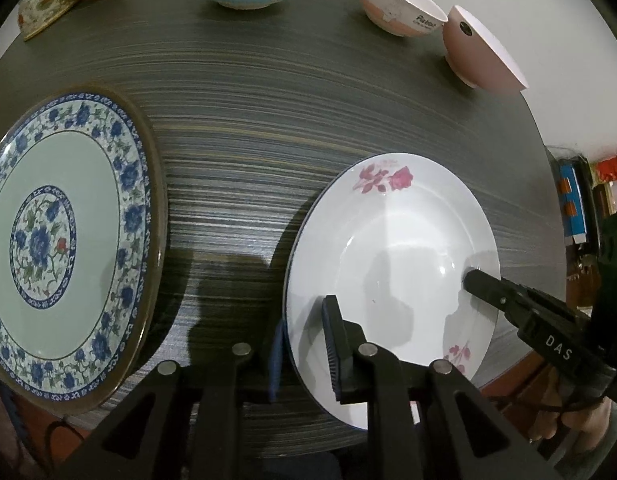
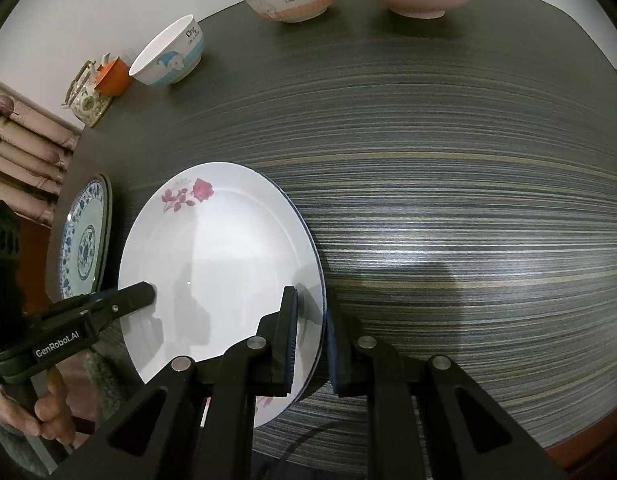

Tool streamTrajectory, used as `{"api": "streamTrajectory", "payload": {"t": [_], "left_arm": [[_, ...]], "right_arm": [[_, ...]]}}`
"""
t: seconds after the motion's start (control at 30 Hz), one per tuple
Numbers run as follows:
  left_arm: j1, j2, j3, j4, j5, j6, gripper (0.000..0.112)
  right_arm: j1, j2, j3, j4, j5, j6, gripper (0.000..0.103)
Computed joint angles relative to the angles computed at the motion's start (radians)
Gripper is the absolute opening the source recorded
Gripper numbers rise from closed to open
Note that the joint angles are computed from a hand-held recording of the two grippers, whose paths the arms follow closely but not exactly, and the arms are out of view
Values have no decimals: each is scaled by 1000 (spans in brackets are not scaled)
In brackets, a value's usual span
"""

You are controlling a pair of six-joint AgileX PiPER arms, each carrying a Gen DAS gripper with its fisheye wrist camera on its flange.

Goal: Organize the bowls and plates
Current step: 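Lift the pink-flowered plate with both tools toward the stacked blue plates, then carry the held pink-flowered plate with both tools over the blue plates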

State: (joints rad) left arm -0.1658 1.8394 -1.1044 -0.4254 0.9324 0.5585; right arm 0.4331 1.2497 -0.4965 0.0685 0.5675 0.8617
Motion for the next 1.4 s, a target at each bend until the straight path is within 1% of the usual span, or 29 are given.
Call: {"api": "streamTrajectory", "payload": {"t": [0.1, 0.17, 0.3, 0.7, 0.9, 1.2, 1.4], "left_arm": [[-7, 21, -27, 6, 16, -13, 21], [-26, 27, -35, 12, 15, -36, 21], [-34, 26, -37, 13, 9, -43, 20], [-67, -13, 18, 28, -60, -28, 20], [-62, -29, 37, 21, -69, -24, 20], [-29, -65, 38, 19, -60, -7, 19], [24, -87, 6, 18, -24, 15, 19]], "right_arm": [[-13, 8, -3, 21, 0, -33, 16], [-30, 13, -2, 52, -2, -71, 16], [-35, 20, -7, 60, 5, -91, 17], [-23, 23, -10, 42, 3, -55, 16], [-12, 19, -14, 14, 6, -19, 15], [-9, 10, -41, -24, 24, 2, 14], [-8, 3, -77, -49, 49, 6, 13]]}}
